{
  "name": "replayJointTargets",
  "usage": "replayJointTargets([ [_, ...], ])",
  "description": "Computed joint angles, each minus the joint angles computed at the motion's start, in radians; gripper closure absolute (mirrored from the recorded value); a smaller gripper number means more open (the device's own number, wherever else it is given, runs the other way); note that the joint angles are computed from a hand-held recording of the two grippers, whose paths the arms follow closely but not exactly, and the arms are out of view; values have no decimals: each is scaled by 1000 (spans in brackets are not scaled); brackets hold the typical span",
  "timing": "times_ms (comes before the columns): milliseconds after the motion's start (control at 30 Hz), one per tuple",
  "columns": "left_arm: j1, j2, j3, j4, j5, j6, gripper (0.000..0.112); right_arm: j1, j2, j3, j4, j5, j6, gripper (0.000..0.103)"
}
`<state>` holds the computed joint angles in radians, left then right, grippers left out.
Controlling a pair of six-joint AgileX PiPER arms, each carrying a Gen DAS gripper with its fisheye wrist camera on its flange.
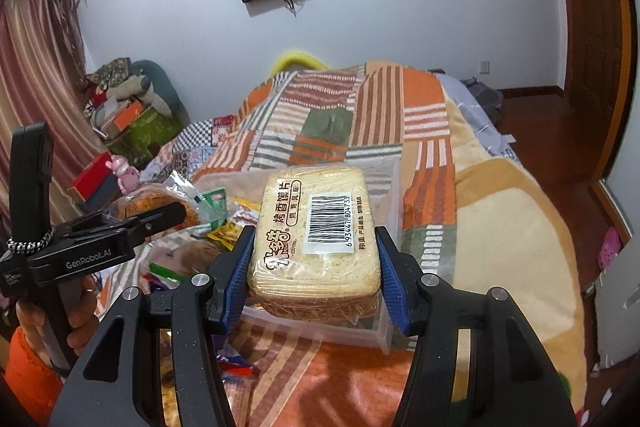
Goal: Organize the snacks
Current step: 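Carry the cake and biscuit pack over the clear box and release them inside, then grasp the green jelly cup with the left tool while the right tool grasps the wafer roll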
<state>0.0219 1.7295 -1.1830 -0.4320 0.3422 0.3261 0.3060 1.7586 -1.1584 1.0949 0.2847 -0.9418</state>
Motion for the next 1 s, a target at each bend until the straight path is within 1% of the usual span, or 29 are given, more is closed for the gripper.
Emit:
replayJointTargets([
  [100,-10,38,-23,27,3,-18,47,5,41,-37,-83,6,83,50],
  [267,-24,100,-67,55,16,-40,46,11,79,-65,-150,13,146,50],
  [367,-33,116,-80,67,14,-48,46,14,94,-75,-184,11,172,50],
  [433,-43,119,-81,109,7,-89,43,22,92,-74,-232,-5,207,50],
  [500,-51,117,-78,127,7,-103,38,23,98,-89,-274,6,240,50],
  [600,-60,103,-63,153,-2,-126,32,18,98,-99,-285,21,253,50],
  [667,-61,85,-50,145,-4,-116,31,13,92,-97,-275,24,248,50],
  [767,-67,44,-19,185,-15,-153,30,6,75,-95,-273,45,243,50],
  [1000,-61,-100,83,199,-29,-166,28,17,-20,-25,-250,37,188,48],
])
